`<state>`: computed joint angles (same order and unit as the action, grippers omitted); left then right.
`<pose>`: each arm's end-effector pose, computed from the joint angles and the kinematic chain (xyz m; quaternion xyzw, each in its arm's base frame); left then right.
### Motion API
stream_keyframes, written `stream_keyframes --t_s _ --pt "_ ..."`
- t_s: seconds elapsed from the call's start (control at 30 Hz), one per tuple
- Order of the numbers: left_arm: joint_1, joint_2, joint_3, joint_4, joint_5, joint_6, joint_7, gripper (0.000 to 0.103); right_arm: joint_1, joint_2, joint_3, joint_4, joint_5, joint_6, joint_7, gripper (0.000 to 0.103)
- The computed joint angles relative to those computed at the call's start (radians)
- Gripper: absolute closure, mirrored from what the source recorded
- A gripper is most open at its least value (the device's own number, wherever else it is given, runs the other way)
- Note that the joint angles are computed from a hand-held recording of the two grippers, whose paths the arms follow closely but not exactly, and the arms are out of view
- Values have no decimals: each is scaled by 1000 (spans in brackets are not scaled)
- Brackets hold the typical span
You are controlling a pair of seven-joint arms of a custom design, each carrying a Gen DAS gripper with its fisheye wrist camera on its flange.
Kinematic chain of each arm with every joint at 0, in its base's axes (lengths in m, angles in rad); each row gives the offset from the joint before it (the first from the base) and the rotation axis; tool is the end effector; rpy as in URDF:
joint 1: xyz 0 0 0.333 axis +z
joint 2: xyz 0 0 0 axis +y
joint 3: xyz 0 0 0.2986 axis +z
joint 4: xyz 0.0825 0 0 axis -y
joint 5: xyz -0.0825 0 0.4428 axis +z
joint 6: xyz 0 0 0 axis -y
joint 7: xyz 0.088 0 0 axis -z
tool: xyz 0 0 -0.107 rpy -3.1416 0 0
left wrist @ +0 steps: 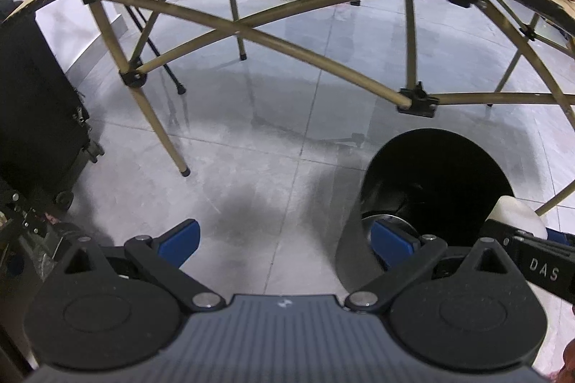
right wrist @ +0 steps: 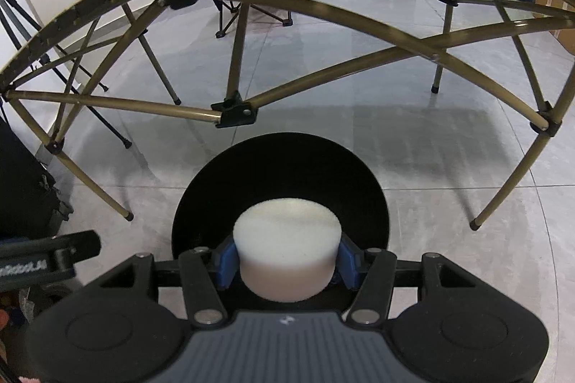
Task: Collect trash
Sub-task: 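Lower the white sponge into the bin and open the right gripper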
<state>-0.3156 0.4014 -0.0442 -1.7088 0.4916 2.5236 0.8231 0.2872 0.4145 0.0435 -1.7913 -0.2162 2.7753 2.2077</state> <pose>0.6901 -0.2613 0.3557 -0.6993 0.6645 -0.1558 0.2123 0.6906 0.2442 0.3338 -0.6301 0.7220 -0.1382 0.2503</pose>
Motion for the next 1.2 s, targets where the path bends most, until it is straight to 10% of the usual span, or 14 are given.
stream_keyframes --t_s 0.77,0.9,1.2 --pt "27 -22 4 -32 8 -5 -34 0 21 119 3 147 11 -55 -39 46" --pt "27 -27 4 -40 11 1 -34 0 36 119 -15 148 -8 -47 -15 0" --pt "27 -37 2 -49 16 15 -39 0 39 112 -21 137 -34 -21 14 0"
